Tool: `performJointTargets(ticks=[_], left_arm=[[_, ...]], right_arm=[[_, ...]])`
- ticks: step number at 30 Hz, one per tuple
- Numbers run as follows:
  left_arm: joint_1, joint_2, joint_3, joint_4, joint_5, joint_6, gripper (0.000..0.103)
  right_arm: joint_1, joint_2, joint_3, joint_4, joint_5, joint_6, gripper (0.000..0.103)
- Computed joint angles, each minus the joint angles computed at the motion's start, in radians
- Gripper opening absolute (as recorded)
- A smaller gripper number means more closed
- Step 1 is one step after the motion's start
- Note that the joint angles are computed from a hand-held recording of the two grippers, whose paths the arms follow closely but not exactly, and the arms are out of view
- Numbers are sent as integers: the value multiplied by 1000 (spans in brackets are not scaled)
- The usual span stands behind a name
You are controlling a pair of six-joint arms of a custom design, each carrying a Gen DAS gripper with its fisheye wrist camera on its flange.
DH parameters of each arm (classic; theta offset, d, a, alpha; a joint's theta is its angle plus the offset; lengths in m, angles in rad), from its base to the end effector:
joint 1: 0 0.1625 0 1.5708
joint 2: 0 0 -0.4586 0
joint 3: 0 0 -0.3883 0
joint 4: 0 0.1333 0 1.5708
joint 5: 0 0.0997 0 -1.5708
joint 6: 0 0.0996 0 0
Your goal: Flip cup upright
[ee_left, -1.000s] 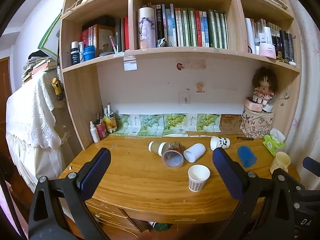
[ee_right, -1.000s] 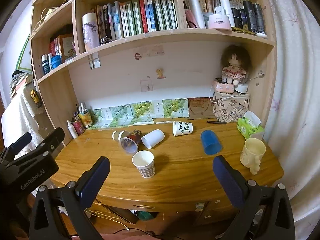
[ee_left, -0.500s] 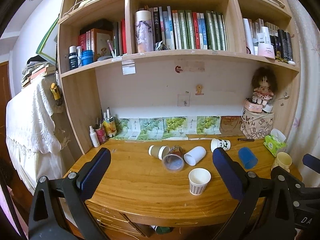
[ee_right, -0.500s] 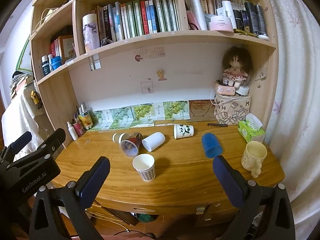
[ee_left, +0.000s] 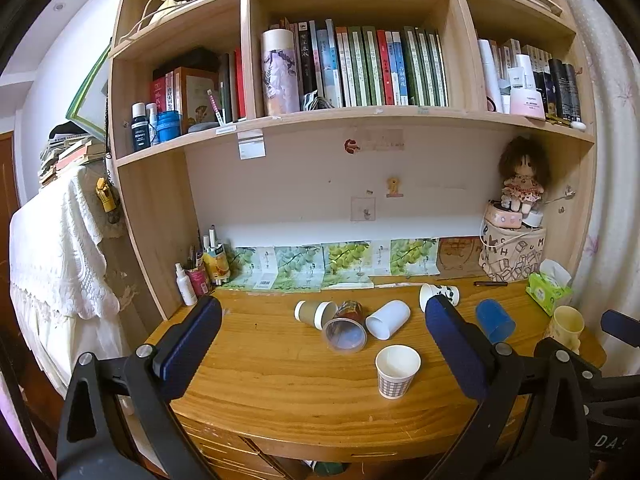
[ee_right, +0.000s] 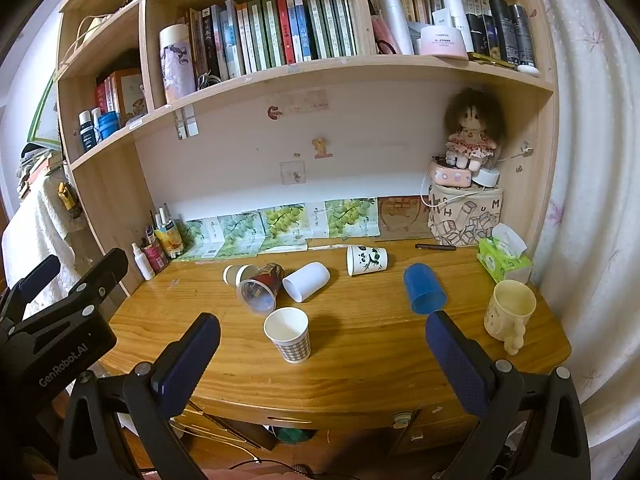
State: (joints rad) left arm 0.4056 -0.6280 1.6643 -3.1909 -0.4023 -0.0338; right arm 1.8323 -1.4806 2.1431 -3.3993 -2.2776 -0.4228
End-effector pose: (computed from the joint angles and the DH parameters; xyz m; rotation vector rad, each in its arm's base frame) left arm -0.5302 -0.4725 0.1202 0.7806 2.0153 -1.3168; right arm 0.1843 -0.4231 0.4422 0.2179 -2.0974 1.2859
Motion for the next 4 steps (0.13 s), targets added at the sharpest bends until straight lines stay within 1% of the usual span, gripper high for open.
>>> performJointTargets(ticks=[4], left_arm=[[2, 1, -2, 3, -8, 1, 102]], right_arm=[[-6, -1, 3, 2, 4, 5, 103]])
